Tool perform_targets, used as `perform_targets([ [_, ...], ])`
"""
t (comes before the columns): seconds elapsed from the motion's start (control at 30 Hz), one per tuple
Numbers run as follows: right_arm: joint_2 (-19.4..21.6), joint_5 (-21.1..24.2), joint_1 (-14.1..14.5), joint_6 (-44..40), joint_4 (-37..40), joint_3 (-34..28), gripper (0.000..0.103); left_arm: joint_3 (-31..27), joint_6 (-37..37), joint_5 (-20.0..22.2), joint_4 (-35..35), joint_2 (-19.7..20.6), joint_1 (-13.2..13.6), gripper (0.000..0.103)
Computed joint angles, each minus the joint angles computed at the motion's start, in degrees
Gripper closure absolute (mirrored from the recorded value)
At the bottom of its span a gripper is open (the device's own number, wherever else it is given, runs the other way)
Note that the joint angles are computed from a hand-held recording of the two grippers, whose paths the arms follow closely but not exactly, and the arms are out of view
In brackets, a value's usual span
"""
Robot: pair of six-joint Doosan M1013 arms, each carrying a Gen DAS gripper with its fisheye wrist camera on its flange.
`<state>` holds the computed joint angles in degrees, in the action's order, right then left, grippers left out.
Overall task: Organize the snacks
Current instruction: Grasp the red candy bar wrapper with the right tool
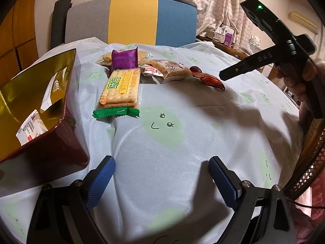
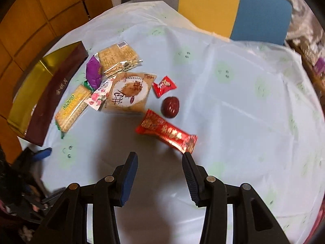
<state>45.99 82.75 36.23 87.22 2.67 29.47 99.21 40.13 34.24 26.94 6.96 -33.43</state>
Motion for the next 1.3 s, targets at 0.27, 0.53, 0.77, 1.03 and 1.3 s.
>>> perform_targets([
  [0.27,5.7,5.8,1.5,-8.2,-6.9,-9.4,0.057,-0.1,0.1,0.5,0.0,0.0,-0.1,0.009],
  [0.53,8.4,7.3,1.3,-11.4,-8.0,-13.2,0.068,-0.3,0.2,0.9,0.0,0.2,-0.1,0.009],
  [0.77,3.3,2.5,0.3,-11.8,-6.7,-4.1,0.094,-0.6,-0.2,1.6,0.5,0.4,-0.3,0.009],
  [1.03,0.9,-1.2,-1.8,-8.9,-2.2,0.2,0.062,-1.2,-0.8,3.2,0.8,0.7,-0.6,0.009],
  [1.3,9.4,8.2,-1.2,-14.2,-0.7,-15.4,0.059,-1.4,-1.1,4.1,0.9,0.6,-0.9,0.009],
])
